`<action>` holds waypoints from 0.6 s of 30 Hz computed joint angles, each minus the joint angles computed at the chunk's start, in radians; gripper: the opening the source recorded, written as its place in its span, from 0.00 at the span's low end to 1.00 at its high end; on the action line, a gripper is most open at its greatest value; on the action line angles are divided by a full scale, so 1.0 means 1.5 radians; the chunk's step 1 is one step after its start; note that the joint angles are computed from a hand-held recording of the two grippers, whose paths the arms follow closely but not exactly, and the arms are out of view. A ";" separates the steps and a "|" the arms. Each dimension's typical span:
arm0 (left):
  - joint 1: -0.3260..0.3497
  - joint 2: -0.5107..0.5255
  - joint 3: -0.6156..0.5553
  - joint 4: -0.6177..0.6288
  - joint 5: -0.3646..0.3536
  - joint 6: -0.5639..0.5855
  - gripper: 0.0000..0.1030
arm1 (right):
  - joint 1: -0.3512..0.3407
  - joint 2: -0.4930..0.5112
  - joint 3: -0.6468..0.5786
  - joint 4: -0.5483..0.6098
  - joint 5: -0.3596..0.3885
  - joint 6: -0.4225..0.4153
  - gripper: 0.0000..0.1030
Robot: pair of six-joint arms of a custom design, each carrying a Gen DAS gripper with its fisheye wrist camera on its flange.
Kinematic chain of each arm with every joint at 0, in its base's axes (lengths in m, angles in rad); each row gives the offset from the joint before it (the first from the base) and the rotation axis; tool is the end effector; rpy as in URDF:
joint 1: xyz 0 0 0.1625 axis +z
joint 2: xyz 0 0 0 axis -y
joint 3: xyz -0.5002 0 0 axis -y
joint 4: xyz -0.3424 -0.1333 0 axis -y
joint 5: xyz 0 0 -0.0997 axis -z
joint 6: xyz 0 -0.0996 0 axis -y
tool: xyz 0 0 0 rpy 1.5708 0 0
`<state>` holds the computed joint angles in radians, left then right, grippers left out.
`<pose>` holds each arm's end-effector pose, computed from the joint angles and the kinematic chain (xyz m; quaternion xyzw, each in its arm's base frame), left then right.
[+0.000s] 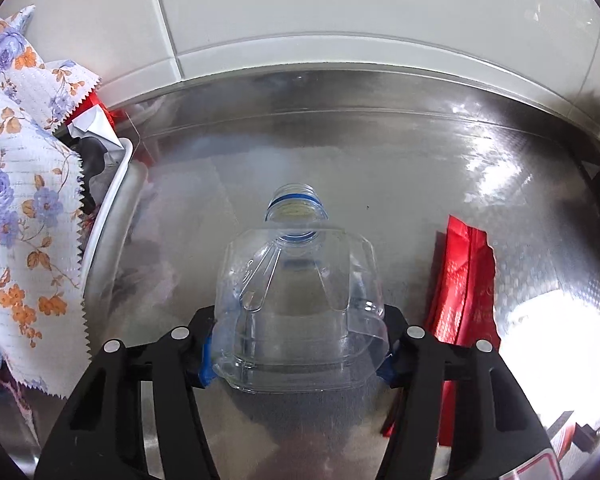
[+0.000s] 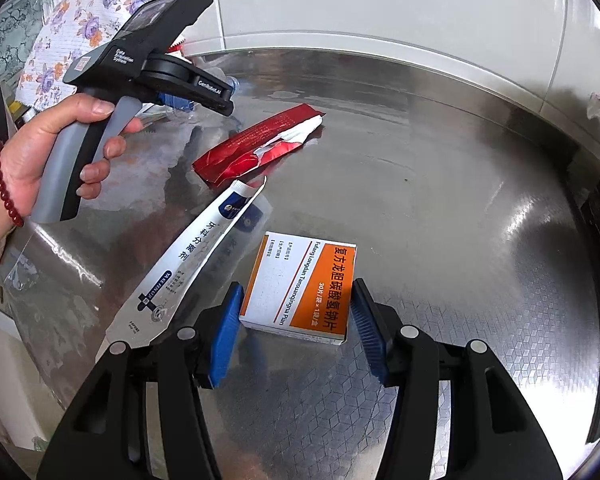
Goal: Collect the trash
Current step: 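Grasp the clear plastic jug with the left tool while the right tool grasps the orange-white medicine box, then carry the jug and box with both tools down over the yellow bin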
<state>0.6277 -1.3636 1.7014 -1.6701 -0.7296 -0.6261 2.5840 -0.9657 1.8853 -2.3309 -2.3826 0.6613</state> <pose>-0.2886 -0.4658 0.4505 0.1910 0.8873 -0.2096 0.3636 0.5241 -0.2549 0.2180 0.1913 -0.8962 0.2434 0.3179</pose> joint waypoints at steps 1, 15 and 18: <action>-0.009 -0.010 0.005 0.015 0.000 -0.007 0.56 | 0.003 -0.001 -0.002 0.007 -0.001 0.007 0.54; -0.176 -0.157 0.070 0.225 -0.066 -0.155 0.56 | 0.072 -0.017 -0.024 0.114 0.007 0.155 0.54; -0.214 -0.183 0.074 0.274 -0.089 -0.187 0.56 | 0.090 -0.017 -0.032 0.140 0.008 0.181 0.54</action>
<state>0.3065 -1.6378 1.8131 -1.2595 -0.8626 -0.9071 2.7183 -0.9913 1.8366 -2.1210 -2.3701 0.9334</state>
